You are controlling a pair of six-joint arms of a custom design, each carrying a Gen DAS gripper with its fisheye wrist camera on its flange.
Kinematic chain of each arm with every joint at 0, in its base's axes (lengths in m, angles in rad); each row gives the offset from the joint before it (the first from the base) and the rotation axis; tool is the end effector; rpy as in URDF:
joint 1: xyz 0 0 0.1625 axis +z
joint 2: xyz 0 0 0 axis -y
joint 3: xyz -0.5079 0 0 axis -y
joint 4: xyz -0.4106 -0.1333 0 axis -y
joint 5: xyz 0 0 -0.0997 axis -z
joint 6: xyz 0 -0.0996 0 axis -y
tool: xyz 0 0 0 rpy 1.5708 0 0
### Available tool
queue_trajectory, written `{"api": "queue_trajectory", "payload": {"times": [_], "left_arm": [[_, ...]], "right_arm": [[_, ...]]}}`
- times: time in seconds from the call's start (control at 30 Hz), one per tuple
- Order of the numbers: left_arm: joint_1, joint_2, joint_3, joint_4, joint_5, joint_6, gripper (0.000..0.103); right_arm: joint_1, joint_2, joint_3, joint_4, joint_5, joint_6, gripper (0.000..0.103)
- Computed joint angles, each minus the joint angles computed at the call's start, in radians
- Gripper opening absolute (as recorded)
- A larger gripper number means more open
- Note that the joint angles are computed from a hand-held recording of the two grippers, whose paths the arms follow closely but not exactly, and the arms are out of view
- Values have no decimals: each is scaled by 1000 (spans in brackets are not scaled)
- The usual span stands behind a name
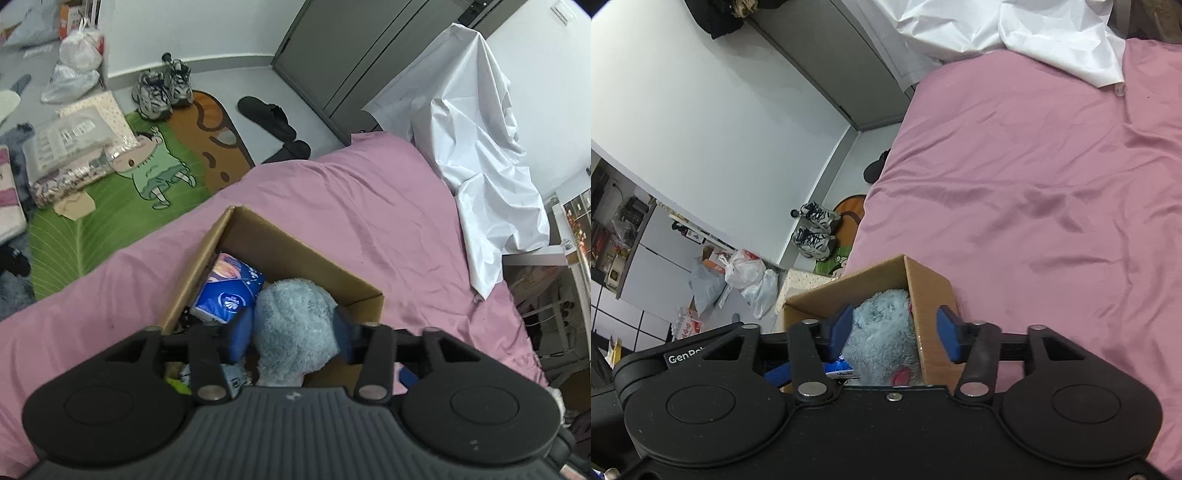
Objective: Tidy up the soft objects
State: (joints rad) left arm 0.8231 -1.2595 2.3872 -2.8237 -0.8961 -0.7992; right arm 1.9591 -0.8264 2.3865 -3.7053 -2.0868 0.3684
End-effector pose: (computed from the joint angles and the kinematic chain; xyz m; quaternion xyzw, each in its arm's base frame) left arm -0.1560 -0.4557 0.2103 -0.0449 0.9409 -0.2730 0.1951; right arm 0.2594 -0.4117 0.1069 -0.0630 -0.9280 0.3449 0.1262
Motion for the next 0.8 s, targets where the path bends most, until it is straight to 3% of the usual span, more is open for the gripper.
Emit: {"api": "queue_trajectory", "payload": {"times": [0.17, 0.27, 0.43, 0.8], "left_arm": [[-43, -30, -2, 111, 51, -58, 78], [-63, -52, -2, 168, 59, -80, 84], [-103, -87, 10, 242, 74, -125, 94], [-212, -172, 50, 366, 115, -217, 103]], "right_arm": [[6, -36, 20, 38, -4, 20, 67], [18, -49, 36, 24, -30, 20, 81], [31, -82, 68, 5, -49, 32, 90], [96, -127, 115, 31, -152, 14, 103]]}}
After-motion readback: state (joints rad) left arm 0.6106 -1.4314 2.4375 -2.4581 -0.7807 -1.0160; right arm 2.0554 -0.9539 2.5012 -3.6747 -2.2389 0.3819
